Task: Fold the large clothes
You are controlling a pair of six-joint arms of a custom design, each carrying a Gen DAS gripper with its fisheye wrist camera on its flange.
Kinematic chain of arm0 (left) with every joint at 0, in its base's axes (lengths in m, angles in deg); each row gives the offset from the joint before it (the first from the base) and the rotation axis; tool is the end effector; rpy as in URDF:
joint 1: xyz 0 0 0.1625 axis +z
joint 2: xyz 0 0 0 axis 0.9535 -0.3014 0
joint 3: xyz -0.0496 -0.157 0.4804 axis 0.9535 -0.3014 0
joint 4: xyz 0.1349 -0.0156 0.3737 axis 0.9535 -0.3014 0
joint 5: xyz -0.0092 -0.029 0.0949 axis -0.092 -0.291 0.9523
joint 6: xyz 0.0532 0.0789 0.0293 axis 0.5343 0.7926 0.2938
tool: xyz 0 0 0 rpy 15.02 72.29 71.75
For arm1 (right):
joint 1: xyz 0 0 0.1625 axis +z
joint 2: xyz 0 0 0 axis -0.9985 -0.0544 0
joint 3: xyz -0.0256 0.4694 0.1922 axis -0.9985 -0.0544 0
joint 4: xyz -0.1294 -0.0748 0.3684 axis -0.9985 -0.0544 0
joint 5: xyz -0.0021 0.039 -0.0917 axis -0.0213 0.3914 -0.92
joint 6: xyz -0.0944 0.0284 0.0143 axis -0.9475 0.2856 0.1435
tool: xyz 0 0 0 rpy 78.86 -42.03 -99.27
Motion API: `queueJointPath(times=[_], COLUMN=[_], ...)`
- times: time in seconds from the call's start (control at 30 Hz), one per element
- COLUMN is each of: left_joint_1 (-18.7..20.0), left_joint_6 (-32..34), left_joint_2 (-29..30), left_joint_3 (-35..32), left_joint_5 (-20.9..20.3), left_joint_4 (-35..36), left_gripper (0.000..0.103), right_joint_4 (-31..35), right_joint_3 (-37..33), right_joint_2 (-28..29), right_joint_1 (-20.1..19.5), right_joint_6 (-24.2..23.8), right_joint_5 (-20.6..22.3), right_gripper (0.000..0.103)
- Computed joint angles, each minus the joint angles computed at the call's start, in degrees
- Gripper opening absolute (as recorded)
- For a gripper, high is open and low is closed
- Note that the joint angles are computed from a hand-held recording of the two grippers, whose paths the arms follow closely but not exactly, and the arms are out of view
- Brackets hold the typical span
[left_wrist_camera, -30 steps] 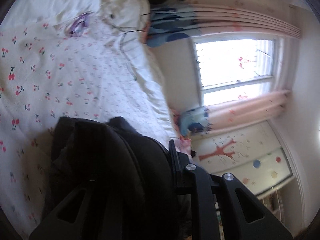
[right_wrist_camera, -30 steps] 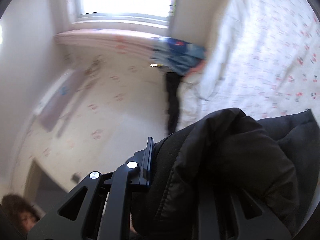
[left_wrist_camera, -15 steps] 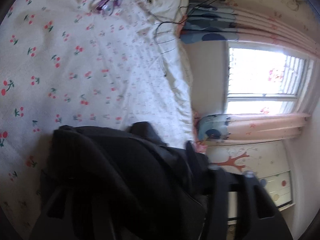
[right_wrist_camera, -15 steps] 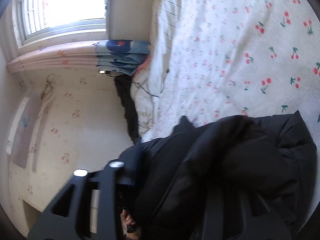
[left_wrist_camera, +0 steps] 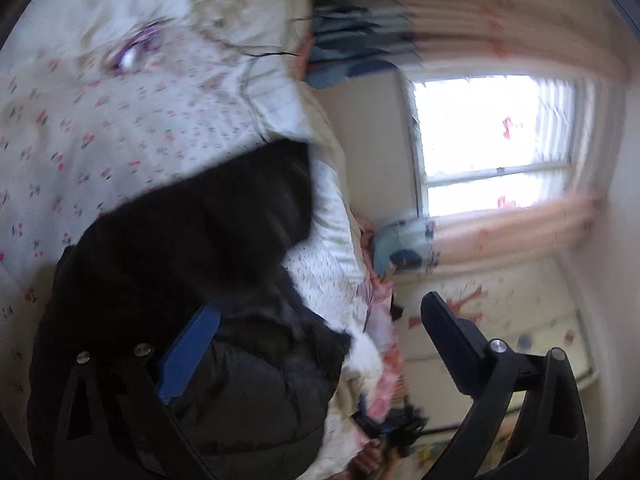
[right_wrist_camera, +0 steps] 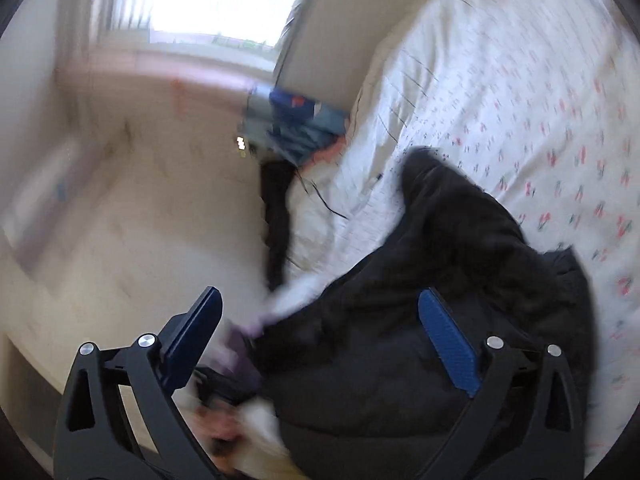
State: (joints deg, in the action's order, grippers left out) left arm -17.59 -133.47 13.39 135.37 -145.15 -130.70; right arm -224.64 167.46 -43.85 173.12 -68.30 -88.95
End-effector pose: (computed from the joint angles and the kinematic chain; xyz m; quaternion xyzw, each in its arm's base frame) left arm -0.2221 -0.6041 0.3113 0.1411 -0.8698 0.4409 0.1706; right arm 0.1261 -0.6940 0.4589 -0.0600 0.9375 -0.2997 0.1666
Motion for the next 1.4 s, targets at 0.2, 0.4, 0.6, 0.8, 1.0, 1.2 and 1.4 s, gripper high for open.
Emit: queueJointPath(times=[0.2, 0.4, 0.6, 0.8, 1.0, 1.2, 1.4], left_joint_1=[-8.84, -8.61, -2.18, -2.85, -2.89, -1.73, -4.38], left_joint_6=[19.89, 25.88, 21.86, 20.84, 22.29, 24.48, 24.51], left_joint_2=[1.54, 9.31, 15.33, 13.87, 16.75, 21.76, 20.37], left_joint_3=[0.0, -7.47, -16.1, -17.26, -22.62, -23.64, -21.61], left_joint_5=[15.74, 19.27, 21.24, 20.07, 24.23, 30.92, 34.77], left_joint_4=[6.28, 20.32, 30.06, 32.25, 33.61, 34.13, 35.71], left_gripper=[0.096, 0.096, 0.096, 0.096, 0.096, 0.096, 0.096], right_joint_4=[-2.57, -12.43, -12.36, -8.48, -6.62, 0.15, 3.82], right_joint_3=[6.0, 8.43, 1.09, -2.76, -13.59, -17.11, -17.37], right_joint_2=[0.53, 7.53, 16.48, 16.35, 22.95, 26.8, 24.77], right_joint_1=[9.45, 12.45, 11.11, 12.39, 13.66, 9.62, 11.45], right_joint_6=[-21.69, -27.8, -24.78, -23.36, -23.88, -18.29, -20.44], right_joint_5=[-28.17, -38.03, -41.53, -39.71, -45.5, -44.72, -48.71], right_gripper=[0.095, 0.095, 0.096, 0.096, 0.096, 0.096, 0.096])
